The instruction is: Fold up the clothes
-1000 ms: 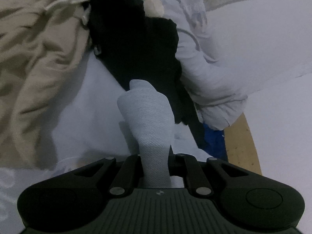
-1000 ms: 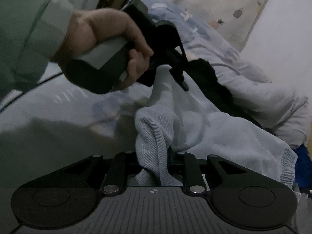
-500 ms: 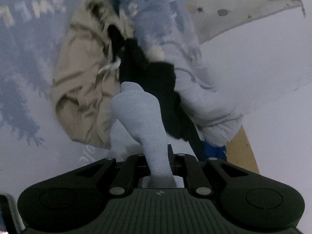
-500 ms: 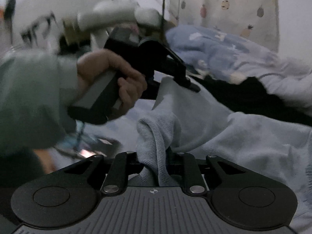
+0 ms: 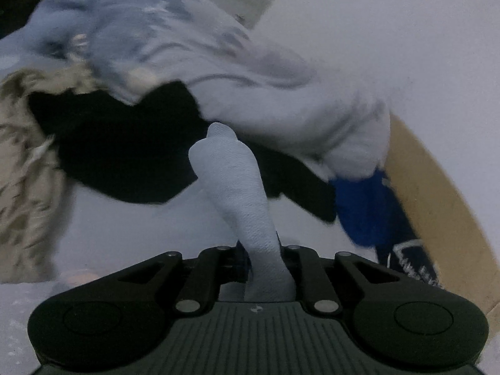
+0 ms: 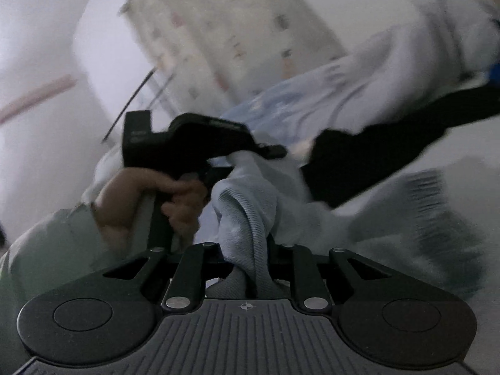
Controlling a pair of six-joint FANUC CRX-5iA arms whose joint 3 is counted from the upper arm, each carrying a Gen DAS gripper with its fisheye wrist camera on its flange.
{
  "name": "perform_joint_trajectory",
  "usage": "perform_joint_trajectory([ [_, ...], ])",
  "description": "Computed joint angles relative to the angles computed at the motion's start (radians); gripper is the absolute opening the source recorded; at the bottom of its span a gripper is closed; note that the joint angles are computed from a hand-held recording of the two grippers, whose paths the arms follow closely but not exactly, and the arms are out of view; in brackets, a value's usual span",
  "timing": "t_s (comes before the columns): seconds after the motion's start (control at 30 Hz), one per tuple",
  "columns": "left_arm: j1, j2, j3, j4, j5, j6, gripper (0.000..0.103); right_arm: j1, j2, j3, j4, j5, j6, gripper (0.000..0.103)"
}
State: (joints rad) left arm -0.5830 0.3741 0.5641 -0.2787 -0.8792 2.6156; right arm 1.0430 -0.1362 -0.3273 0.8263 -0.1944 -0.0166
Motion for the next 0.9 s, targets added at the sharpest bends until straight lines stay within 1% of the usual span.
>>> perform_joint_trajectory([
  [0.03,-0.01,0.051,0.065,0.005,-0.037,-0.022,0.016,-0.022,-0.018,-0.021,-0.016,-0.003,-0.009,0.019],
  [0.1,-0.029,0.159,0.209,0.015,-0.119,-0.07,0.017,-0.047,-0.041,-0.043,-0.101,-0.026,0.034,0.019],
  [0.13,-0.038,0.215,0.278,0.019,-0.16,-0.096,0.018,-0.058,-0.05,-0.052,-0.15,-0.046,0.063,0.019],
  [0.2,-0.055,0.301,0.384,0.015,-0.229,-0.139,0.02,-0.082,-0.049,-0.05,-0.288,-0.086,0.167,0.019],
  [0.23,-0.06,0.343,0.431,0.016,-0.257,-0.163,0.023,-0.098,-0.037,-0.041,-0.365,-0.104,0.227,0.019],
  [0.27,-0.061,0.377,0.46,0.022,-0.266,-0.194,0.025,-0.115,-0.022,-0.036,-0.435,-0.11,0.284,0.019],
  [0.3,-0.059,0.392,0.455,0.032,-0.247,-0.228,0.036,-0.133,-0.012,-0.025,-0.534,-0.121,0.369,0.019],
  [0.33,-0.054,0.393,0.425,0.051,-0.203,-0.272,0.041,-0.153,0.003,-0.009,-0.627,-0.141,0.439,0.019],
  [0.37,-0.049,0.383,0.386,0.069,-0.157,-0.319,0.043,-0.172,0.022,0.0,-0.687,-0.149,0.477,0.019],
  [0.43,-0.034,0.348,0.302,0.115,-0.071,-0.406,0.052,-0.19,0.041,-0.012,-0.736,-0.132,0.517,0.019],
  [0.5,-0.015,0.3,0.211,0.168,0.0,-0.475,0.058,-0.214,0.067,0.022,-0.858,-0.143,0.672,0.019],
  [0.53,-0.008,0.269,0.158,0.188,0.038,-0.494,0.066,-0.225,0.081,0.046,-0.923,-0.153,0.752,0.02],
  [0.57,-0.004,0.234,0.104,0.197,0.076,-0.505,0.072,-0.244,0.094,0.073,-1.003,-0.171,0.841,0.02],
  [0.6,-0.005,0.194,0.05,0.181,0.115,-0.494,0.083,-0.261,0.099,0.094,-1.073,-0.195,0.916,0.02],
  [0.63,-0.006,0.155,0.0,0.164,0.152,-0.483,0.09,-0.276,0.089,0.106,-1.126,-0.223,0.97,0.02],
  [0.67,-0.01,0.117,-0.046,0.142,0.184,-0.467,0.093,-0.299,0.091,0.127,-1.197,-0.25,1.045,0.02],
  [0.7,-0.018,0.079,-0.089,0.114,0.211,-0.451,0.098,-0.313,0.087,0.139,-1.233,-0.271,1.083,0.021],
  [0.73,-0.027,0.041,-0.132,0.085,0.233,-0.441,0.103,-0.316,0.08,0.146,-1.235,-0.288,1.086,0.023],
  [0.77,-0.04,0.007,-0.163,0.041,0.242,-0.418,0.103,-0.312,0.07,0.141,-1.219,-0.295,1.076,0.025],
  [0.8,-0.056,-0.019,-0.184,-0.009,0.246,-0.382,0.103,-0.299,0.056,0.13,-1.175,-0.295,1.037,0.029],
  [0.83,-0.07,-0.045,-0.21,-0.055,0.249,-0.34,0.103,-0.288,0.041,0.119,-1.132,-0.296,1.0,0.031],
  [0.9,-0.099,-0.082,-0.242,-0.136,0.219,-0.246,0.103,-0.266,0.013,0.1,-1.054,-0.305,0.937,0.032],
])
